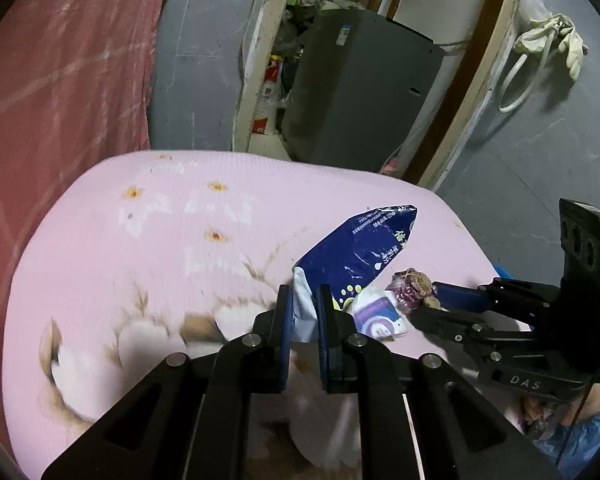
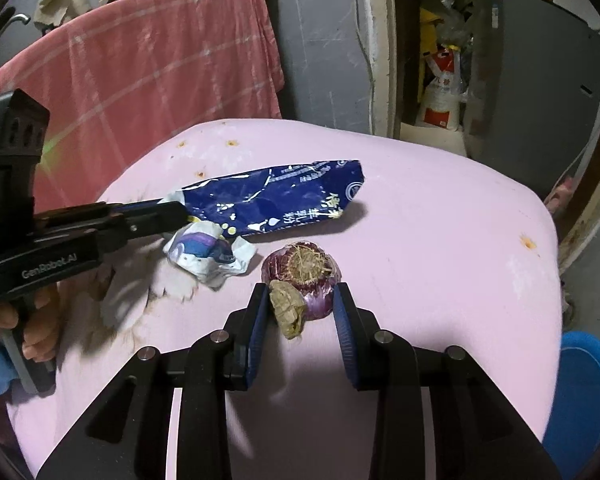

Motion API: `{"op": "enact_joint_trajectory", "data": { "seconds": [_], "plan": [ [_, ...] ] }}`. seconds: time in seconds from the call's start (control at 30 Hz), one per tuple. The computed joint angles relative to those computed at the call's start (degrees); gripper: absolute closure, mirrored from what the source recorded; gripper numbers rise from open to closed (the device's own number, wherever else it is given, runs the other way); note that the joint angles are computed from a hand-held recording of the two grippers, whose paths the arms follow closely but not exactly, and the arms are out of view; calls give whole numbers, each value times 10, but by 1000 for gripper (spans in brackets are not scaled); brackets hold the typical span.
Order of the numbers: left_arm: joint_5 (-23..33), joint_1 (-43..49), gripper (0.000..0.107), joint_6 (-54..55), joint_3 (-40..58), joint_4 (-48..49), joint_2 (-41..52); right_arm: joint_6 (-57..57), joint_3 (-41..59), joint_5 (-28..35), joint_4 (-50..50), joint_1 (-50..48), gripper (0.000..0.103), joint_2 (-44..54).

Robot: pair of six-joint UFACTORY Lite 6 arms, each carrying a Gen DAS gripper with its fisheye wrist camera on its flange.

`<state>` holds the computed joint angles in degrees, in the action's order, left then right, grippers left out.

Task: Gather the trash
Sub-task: 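Grasp the blue snack wrapper with the left gripper while the right grasps a nut shell, then carry the blue wrapper and nut shell over the blue basin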

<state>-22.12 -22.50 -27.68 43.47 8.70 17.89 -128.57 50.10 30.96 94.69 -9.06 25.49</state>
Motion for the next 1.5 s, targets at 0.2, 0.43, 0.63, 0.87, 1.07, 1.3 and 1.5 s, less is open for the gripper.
{"op": "enact_joint_trajectory", "data": {
  "seconds": [0.2,0.43,0.63,0.87,1.07,1.3,1.5],
  "plan": [
    [-36,-52,98,70,-72,-139,-55,-46,-58,17,0,-47,73,-45],
    [-65,-97,99,152,-121,-286,-100,-100,-94,54,28,-85,72,-54],
    [-94,-151,99,234,-143,-418,-122,-174,-145,63,92,-95,71,-84],
    [-135,-207,99,293,-170,-516,-149,-246,-193,78,149,-94,90,-114],
    [-168,-248,99,333,-185,-575,-171,-261,-204,101,153,-115,93,-113],
    [-198,-275,99,357,-189,-611,-181,-268,-247,159,130,-171,93,-159],
    [-224,-304,98,374,-186,-639,-187,-270,-284,211,120,-213,93,-206]
  ]
}}
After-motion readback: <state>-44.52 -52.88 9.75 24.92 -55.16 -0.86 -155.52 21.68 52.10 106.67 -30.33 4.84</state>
